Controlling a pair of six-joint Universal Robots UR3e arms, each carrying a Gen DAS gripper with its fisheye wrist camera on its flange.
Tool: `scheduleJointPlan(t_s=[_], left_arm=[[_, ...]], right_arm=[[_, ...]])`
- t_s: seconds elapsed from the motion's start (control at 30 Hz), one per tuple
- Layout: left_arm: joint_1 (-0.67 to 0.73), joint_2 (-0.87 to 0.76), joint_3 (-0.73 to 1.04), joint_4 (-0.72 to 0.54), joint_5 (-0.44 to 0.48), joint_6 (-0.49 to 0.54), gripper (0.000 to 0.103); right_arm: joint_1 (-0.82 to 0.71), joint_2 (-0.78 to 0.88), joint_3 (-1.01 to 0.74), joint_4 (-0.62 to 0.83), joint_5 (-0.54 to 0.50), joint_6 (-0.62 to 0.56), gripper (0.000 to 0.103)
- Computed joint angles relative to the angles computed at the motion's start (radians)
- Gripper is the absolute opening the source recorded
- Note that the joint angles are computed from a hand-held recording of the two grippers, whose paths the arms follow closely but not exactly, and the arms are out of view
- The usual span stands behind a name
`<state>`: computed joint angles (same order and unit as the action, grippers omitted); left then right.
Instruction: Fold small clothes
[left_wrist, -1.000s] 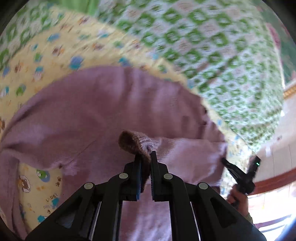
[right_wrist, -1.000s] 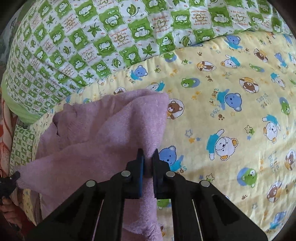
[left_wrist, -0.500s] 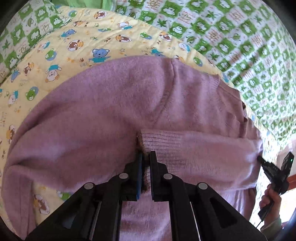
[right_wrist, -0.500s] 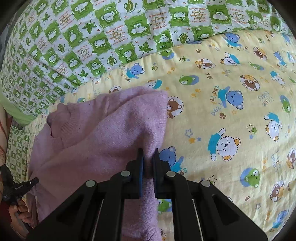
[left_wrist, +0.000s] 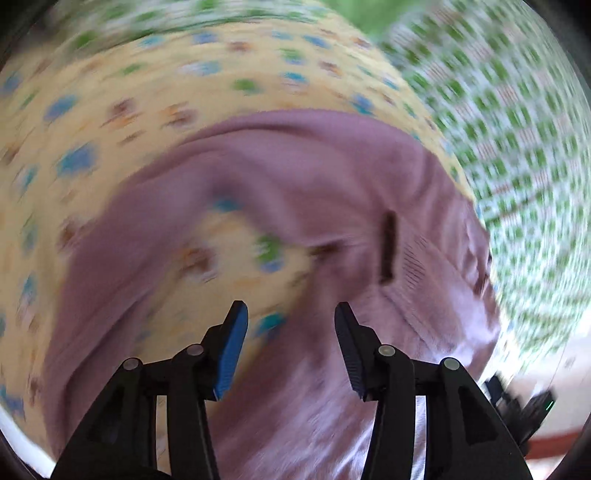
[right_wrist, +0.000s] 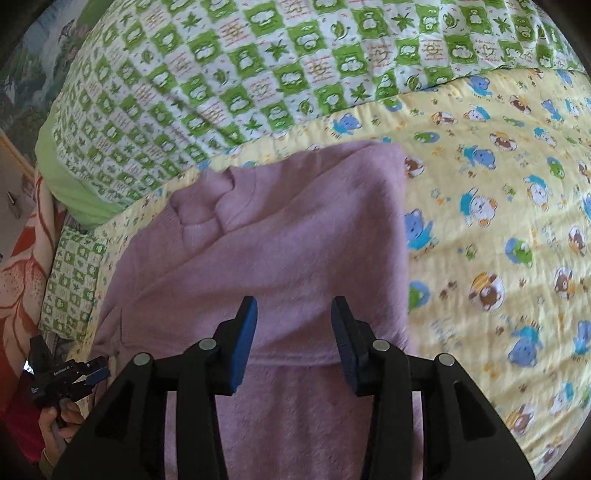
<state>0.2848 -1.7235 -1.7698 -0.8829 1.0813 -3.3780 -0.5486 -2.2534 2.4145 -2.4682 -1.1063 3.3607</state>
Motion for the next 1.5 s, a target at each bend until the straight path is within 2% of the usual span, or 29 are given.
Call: scheduleJointPlan(t_s=[0.1,0.23,0.33,0.53,0.63,0.7,0.8,0.87,1.0,1.2,1.3,1.4,1.5], left_arm=[[0.102,0.133,-0.130,-0.039,-0.029,0.022,0.051],[0.286,0.285,-0.288,-0.095,-0.123,0.004,0.054],[0.370,0.269,-0.314,-0.118,-0.181,-0.036,0.054],[0.426,0.146,-0.302,-0.059,-0.219,-0.264,0.051],[0.415,0.113,-0.267,-0.030,-0.175,-0.324,0.037],[0.406,0.101,-0.238,-0.025,-0.130,-0.295,0.015],[0.408,0.111,-0.220,0.003,-0.093,-0.239,0.004],[0.393,0.123,-0.193,0.015,-0.064,-0.204,0.003],[0.297,0.134,-0.100,0.051,-0.003,-0.136,0.003],[0.025,0.047,0.108,0.149,0.077,-0.046,0.003],[-0.150,-0.055,0.261,0.181,0.109,0.033,0.003],[-0.349,-0.226,0.472,0.187,0.150,0.152,0.003],[-0.485,-0.376,0.643,0.146,0.174,0.266,0.003]], right_arm=[[0.143,0.066,0.004,-0.085,-0.058,0.089,0.043],[0.283,0.157,-0.008,-0.167,-0.115,0.176,0.043],[0.357,0.216,-0.043,-0.202,-0.154,0.211,0.043],[0.451,0.296,-0.118,-0.232,-0.206,0.247,0.043],[0.477,0.311,-0.138,-0.227,-0.223,0.249,0.043],[0.481,0.303,-0.134,-0.220,-0.229,0.248,0.043],[0.475,0.273,-0.117,-0.203,-0.244,0.236,0.043],[0.462,0.247,-0.101,-0.190,-0.246,0.226,0.043],[0.422,0.191,-0.060,-0.170,-0.241,0.220,0.043],[0.367,0.137,-0.020,-0.155,-0.202,0.206,0.043],[0.346,0.113,-0.007,-0.157,-0.182,0.201,0.043],[0.311,0.070,0.014,-0.142,-0.157,0.191,0.043],[0.257,-0.007,0.046,-0.093,-0.127,0.173,0.043]])
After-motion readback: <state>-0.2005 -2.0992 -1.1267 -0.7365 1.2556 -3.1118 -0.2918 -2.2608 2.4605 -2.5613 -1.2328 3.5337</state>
